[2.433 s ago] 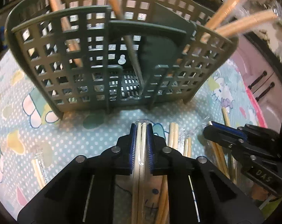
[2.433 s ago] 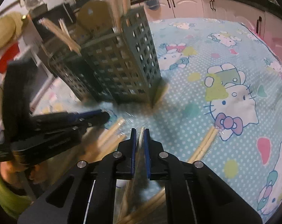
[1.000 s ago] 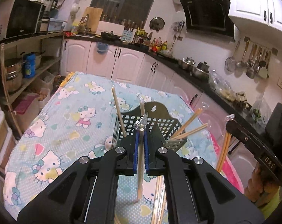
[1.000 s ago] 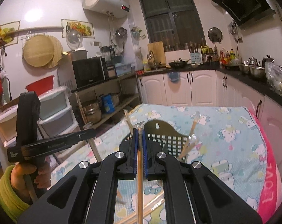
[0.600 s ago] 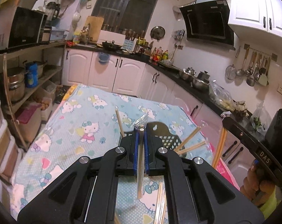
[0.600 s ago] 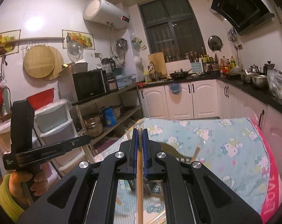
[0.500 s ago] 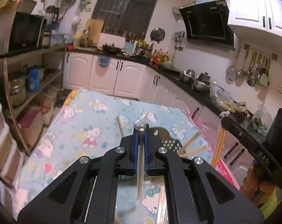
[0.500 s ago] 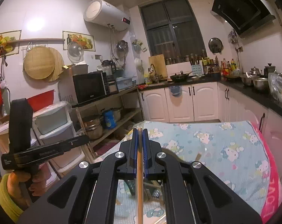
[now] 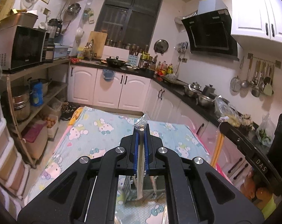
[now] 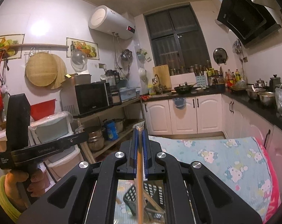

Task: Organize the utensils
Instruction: 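Lift both held chopstick pairs and carry them above the grey caddy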

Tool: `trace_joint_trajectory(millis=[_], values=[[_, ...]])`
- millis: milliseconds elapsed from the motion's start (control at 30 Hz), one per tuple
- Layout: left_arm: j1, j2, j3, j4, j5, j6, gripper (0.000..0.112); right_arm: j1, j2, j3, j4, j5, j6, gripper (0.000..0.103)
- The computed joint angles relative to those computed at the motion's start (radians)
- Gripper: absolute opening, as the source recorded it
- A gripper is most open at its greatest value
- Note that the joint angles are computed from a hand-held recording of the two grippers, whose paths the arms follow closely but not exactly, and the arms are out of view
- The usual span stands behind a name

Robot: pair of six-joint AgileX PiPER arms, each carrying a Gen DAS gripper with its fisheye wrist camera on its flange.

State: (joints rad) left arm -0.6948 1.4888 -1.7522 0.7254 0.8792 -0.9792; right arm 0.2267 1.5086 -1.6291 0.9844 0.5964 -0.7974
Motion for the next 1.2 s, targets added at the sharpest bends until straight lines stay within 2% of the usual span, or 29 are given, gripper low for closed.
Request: trace_joint_trajectory(millis=[233,300,400,533,767,1200], values=[[0.043,0.041,-0.058,-0.016,-0.035,0.003,0.001,0.028,0.074,-0.140,-0.061,0.000,0.068,0.005],[0.053,0.055,-0.069,-0.018,-0.051,0.000,0.001,0.023,0.099,-0.179,-0.038,0.013,0.058,0.005],[0.058,0.066,-0.048,0.019,-0.091,-0.042,0.001,0.036,0.120,-0.211,-0.045,-0.013,0.054,0.005],[0.084,0.069,0.006,0.007,-0.151,-0.084,0.001,0.056,0.132,-0.198,-0.002,-0.095,-0.035,0.005],[0.105,0.068,0.086,0.045,-0.198,-0.155,0.001,0.076,0.170,-0.157,0.115,-0.188,-0.185,0.005],[0.116,0.053,0.210,0.091,-0.275,-0.233,0.001,0.102,0.238,-0.121,0.205,-0.285,-0.309,0.005]])
